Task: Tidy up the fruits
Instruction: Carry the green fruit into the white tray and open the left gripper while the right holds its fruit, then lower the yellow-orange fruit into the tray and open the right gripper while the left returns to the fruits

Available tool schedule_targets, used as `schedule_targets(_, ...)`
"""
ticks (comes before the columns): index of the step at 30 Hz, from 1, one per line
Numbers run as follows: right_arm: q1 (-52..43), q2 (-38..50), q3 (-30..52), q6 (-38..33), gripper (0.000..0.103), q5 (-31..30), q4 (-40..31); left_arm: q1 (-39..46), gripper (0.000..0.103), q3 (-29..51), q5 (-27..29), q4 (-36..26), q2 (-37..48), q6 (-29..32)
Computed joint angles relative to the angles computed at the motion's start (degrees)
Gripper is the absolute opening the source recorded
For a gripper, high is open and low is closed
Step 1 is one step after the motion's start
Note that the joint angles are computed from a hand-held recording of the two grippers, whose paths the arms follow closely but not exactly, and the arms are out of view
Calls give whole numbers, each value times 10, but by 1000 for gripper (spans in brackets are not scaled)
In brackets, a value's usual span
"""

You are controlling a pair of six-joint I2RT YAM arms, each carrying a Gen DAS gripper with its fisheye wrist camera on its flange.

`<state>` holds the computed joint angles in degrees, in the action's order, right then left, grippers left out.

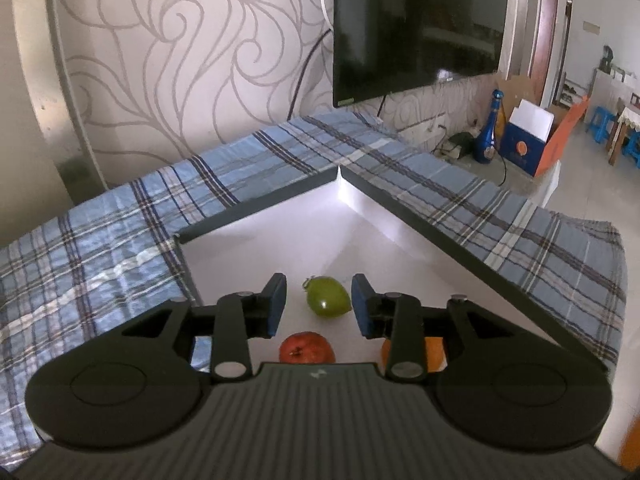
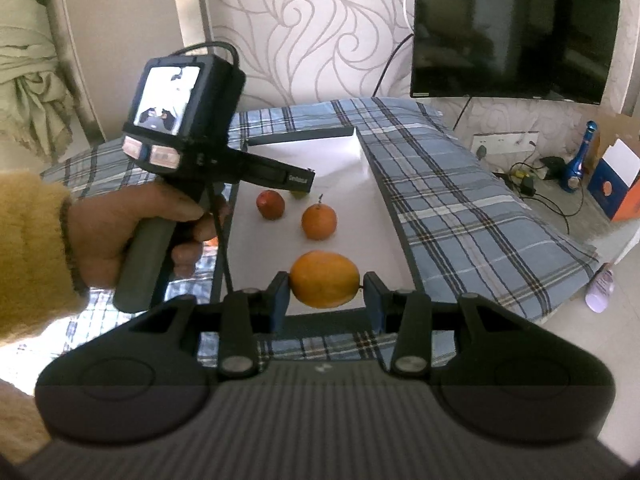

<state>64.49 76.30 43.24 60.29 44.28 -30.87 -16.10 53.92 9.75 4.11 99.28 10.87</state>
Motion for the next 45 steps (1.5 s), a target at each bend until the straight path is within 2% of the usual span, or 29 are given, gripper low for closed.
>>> schedule_targets(3, -10, -3, -3, -4, 43, 5, 8, 15, 42, -34, 9, 0, -52, 9)
schedule_targets(6, -29, -6, -10, -21, 43, 0, 29, 41, 51, -69, 31, -16, -110, 12)
schedule_targets(16, -107, 61, -21, -156, 44, -76, 180, 145, 52, -175, 84, -96, -295, 46)
schedule_targets(22, -162, 121, -17, -203, 44, -126, 249, 223, 52, -203, 107, -152, -372, 77)
schedule_targets(32, -210, 180, -15, -241, 44, -163, 305, 316, 52, -211, 107, -212, -414, 106)
schedule_targets(39, -219, 192, 3, -276, 44, -170, 286, 337, 52, -216, 116, -200, -416, 80)
schedule_targets(45, -220, 186, 12, -294, 44, -170, 265, 330, 52, -222, 102, -189, -414, 60)
